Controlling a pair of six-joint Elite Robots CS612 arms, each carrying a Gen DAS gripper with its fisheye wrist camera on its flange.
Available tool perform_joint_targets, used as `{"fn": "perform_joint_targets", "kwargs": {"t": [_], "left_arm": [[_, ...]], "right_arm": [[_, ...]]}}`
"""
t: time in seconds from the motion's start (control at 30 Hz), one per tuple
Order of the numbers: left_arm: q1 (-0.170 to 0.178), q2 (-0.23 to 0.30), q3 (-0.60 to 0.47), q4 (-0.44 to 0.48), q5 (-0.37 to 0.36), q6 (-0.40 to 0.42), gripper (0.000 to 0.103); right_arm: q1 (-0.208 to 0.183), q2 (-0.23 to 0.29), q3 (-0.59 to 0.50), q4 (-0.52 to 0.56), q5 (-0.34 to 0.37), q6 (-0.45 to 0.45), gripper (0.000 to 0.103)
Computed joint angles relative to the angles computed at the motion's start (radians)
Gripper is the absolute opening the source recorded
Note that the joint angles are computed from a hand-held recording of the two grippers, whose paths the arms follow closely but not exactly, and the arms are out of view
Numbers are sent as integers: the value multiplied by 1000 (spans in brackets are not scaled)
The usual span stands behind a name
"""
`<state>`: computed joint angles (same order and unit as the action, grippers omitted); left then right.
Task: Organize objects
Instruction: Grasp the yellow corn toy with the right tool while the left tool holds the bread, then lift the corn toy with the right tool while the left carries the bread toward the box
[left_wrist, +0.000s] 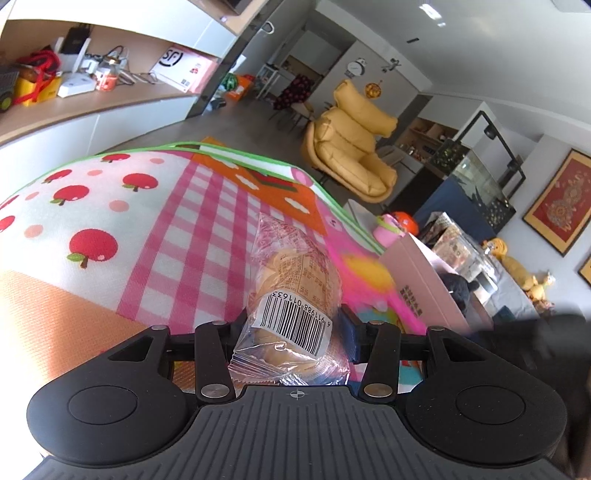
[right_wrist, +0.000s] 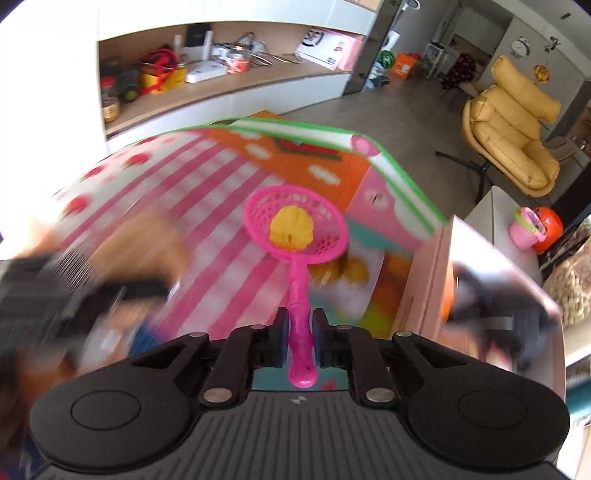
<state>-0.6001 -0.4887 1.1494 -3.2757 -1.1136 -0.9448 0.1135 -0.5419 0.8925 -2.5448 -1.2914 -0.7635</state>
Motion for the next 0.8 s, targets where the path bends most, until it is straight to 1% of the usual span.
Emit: {"fn": "perform_joint_targets", "kwargs": {"t": [0.1,0.2,0.27,0.3,0.37,0.4,0.43,0.57,0.63,0.73,0.77,0.8], "left_arm": [[-5,-1,-5,19,18,21,50],[-14,-5,-14,62,38,57,50],[-18,-7,-15,73,15,67,50],[-20,-7,-14,69,-1,68,50],[-29,-9,-10,61,-18,80,50],[-33,-10,-8,63,-23,91,50],[-37,-12,-4,64,-20,97,50],[-47,-13,1,67,8,90,50],[-48,-12,3,65,12,86,50],[-51,-12,0,73,22,96,50],[-51,-12,-3,78,25,99,50],[-51,-12,-3,79,26,101,50]], "right_arm": [[-30,-77,141,-3,29,-19,13],[-59,-134,236,44,52,-67,13],[-80,-164,290,42,99,-96,13],[-87,-176,314,26,121,-103,15],[-102,-192,343,-17,182,-87,25],[-108,-194,346,-32,215,-70,34],[-112,-193,344,-46,244,-51,39],[-105,-166,307,-91,300,32,40],[-93,-143,277,-101,292,60,40],[-74,-112,246,-112,245,68,39],[-71,-106,240,-105,236,68,38],[-68,-104,236,-98,222,66,31]]}}
